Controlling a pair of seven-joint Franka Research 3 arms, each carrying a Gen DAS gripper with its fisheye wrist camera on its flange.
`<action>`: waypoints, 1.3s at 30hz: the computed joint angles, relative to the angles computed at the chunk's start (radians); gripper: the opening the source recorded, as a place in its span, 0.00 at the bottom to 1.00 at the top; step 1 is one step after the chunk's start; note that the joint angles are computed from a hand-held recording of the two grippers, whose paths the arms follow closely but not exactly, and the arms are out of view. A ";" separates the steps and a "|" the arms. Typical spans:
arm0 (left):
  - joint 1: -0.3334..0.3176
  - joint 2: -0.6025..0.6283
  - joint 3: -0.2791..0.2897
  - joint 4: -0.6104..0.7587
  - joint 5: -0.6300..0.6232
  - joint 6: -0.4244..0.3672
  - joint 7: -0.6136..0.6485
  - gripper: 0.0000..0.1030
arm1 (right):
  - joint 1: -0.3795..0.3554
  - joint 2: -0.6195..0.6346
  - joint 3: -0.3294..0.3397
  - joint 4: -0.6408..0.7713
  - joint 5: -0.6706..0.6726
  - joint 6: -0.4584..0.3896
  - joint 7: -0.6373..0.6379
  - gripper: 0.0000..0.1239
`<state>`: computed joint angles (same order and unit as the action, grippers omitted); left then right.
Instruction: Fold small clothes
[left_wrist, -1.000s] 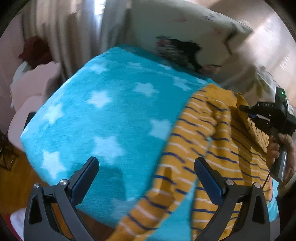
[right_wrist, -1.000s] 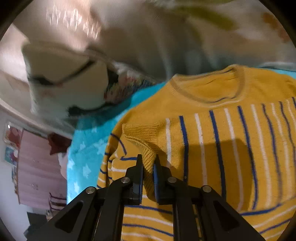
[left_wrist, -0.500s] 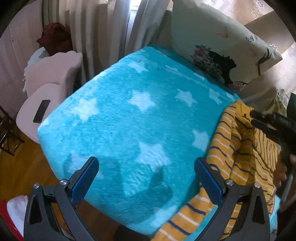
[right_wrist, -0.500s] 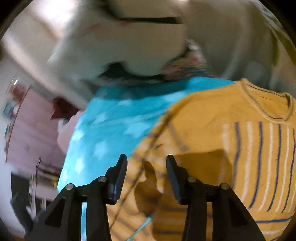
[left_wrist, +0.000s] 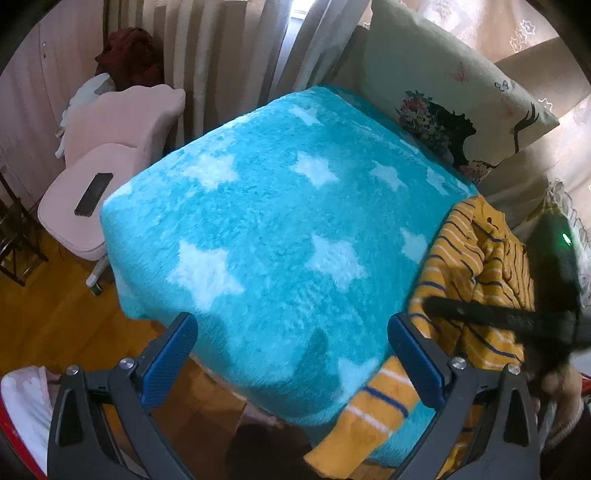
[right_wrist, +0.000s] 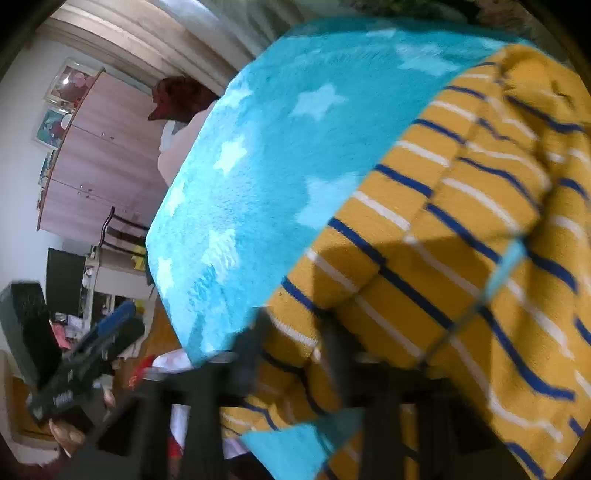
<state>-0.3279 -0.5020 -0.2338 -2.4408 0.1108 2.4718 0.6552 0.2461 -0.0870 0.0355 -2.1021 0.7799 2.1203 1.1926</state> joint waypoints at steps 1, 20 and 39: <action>-0.002 -0.013 0.003 -0.011 -0.002 0.007 0.001 1.00 | 0.003 0.028 0.000 0.028 0.020 -0.012 -0.002 0.08; -0.048 -0.009 0.081 -0.079 -0.132 0.155 0.195 1.00 | -0.119 0.490 0.161 0.478 0.618 -0.085 0.186 0.54; -0.108 0.196 0.294 0.111 -0.615 0.017 0.768 0.05 | -0.065 0.100 0.003 0.179 0.091 0.079 0.156 0.53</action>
